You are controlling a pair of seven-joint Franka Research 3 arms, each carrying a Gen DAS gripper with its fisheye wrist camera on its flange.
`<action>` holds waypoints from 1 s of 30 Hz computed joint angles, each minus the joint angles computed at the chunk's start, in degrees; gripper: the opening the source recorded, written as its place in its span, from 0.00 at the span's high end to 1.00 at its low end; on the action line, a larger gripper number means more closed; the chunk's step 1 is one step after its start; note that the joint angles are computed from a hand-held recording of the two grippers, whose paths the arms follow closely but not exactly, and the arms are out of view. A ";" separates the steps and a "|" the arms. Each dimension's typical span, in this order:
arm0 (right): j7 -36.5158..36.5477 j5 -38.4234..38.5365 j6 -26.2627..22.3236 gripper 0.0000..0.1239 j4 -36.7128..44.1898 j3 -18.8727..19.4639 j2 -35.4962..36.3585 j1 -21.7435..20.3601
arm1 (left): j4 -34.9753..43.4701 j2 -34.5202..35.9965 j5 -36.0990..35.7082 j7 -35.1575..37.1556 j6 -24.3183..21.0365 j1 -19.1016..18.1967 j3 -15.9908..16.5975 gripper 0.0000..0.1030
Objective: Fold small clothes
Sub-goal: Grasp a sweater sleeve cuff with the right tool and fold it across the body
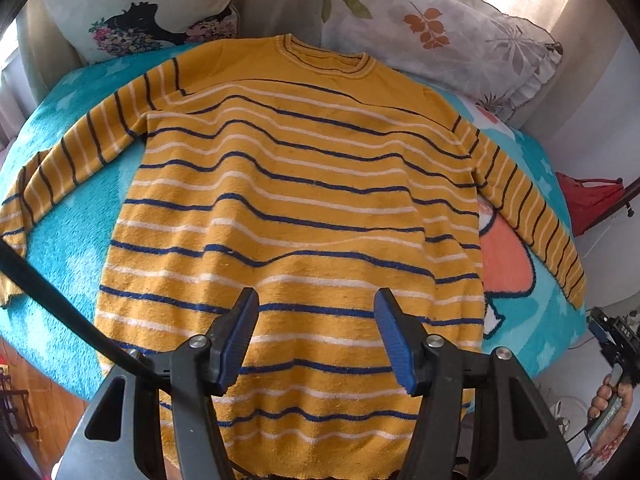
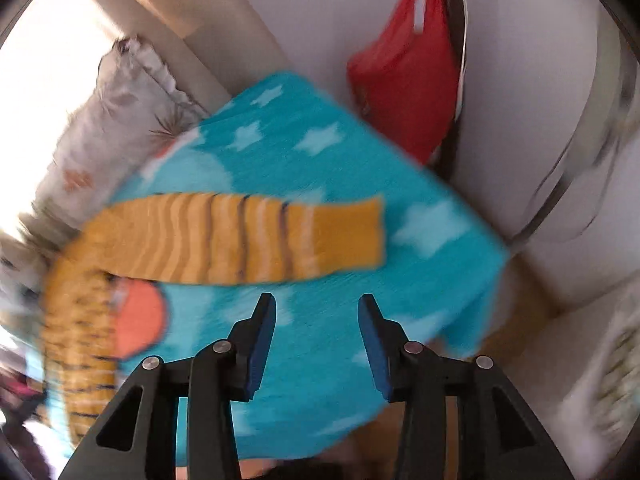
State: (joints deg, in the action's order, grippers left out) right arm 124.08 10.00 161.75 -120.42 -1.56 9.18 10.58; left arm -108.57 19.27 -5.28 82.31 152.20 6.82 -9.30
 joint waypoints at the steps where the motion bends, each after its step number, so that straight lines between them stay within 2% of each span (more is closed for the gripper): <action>1: -1.17 3.74 1.62 0.59 -0.06 1.15 1.18 -0.67 | 0.08 0.03 0.09 0.10 -0.05 -0.07 -0.06 0.43; 3: -1.51 9.71 4.07 0.54 0.89 2.24 3.92 -1.57 | 0.29 0.05 0.42 -0.21 -0.31 -0.36 0.00 0.43; 4: -0.66 10.21 4.59 0.53 1.68 1.83 5.09 -1.31 | 0.19 -0.02 0.52 -0.28 -0.22 -0.40 0.04 0.43; 6: 3.70 9.62 5.41 0.52 3.57 -0.08 7.57 0.16 | -0.04 -0.23 0.96 -0.86 -0.24 -0.59 0.31 0.43; 10: 7.74 8.14 6.72 0.52 8.42 -2.07 12.13 1.33 | -0.93 -0.84 1.28 -2.30 -0.03 -0.46 0.85 0.43; 11: 5.55 9.95 6.37 0.70 9.79 -0.23 12.75 -0.52 | -1.25 -1.11 1.37 -2.70 0.05 -0.39 1.01 0.43; 12: 3.29 11.23 5.55 0.96 11.63 0.13 13.41 -1.11 | -1.68 -1.45 1.51 -3.15 0.22 -0.33 1.20 0.43; 15: 7.99 1.82 8.14 0.96 12.09 -7.02 11.56 3.78 | -3.21 -2.65 2.33 -4.76 0.80 -0.27 1.90 0.43; 18: 9.88 0.85 13.12 0.99 12.61 -8.47 9.67 3.60 | -5.47 -4.28 3.13 -6.29 1.13 0.02 2.64 0.43; 19: 10.37 0.45 12.19 0.99 13.65 -9.71 9.92 4.34 | -6.25 -4.74 3.33 -6.58 1.29 0.16 2.82 0.43; 20: 13.12 -3.02 8.07 0.99 16.46 -12.83 11.13 6.20 | -7.14 -5.28 3.23 -6.65 1.43 0.50 2.97 0.43; 21: 15.29 -5.98 4.05 0.99 18.90 -13.96 12.19 6.75 | -7.76 -5.67 2.67 -6.42 1.43 0.99 3.00 0.43; 22: 15.68 -6.96 2.64 0.99 19.86 -13.07 12.59 5.96 | -8.13 -5.92 1.78 -6.07 1.42 1.58 2.98 0.43; 24: 8.62 -2.37 0.29 0.99 22.45 -6.01 13.39 1.22 | -8.46 -6.14 0.00 -5.11 1.87 2.65 2.97 0.43; 25: 6.30 -0.94 -0.31 0.99 23.30 -3.83 13.85 0.16 | -8.90 -6.43 -1.46 -3.95 2.94 3.54 2.87 0.43; 28: 6.63 0.83 0.22 0.97 18.99 -2.00 11.79 0.70 | -8.79 -6.40 -4.00 -0.61 3.95 5.28 2.76 0.43; 29: 7.78 2.87 1.47 0.91 16.65 -1.31 10.97 0.70 | -8.14 -6.10 -5.34 0.96 3.51 6.12 2.60 0.43; 30: 9.84 3.93 2.68 0.80 14.40 -1.52 10.21 1.25 | -7.54 -5.85 -6.52 2.12 2.97 6.77 2.51 0.43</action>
State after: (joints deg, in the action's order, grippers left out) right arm 133.92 13.93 164.43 -106.02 -3.08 19.39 11.83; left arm -116.11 13.42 -11.81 84.43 155.16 13.60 -6.78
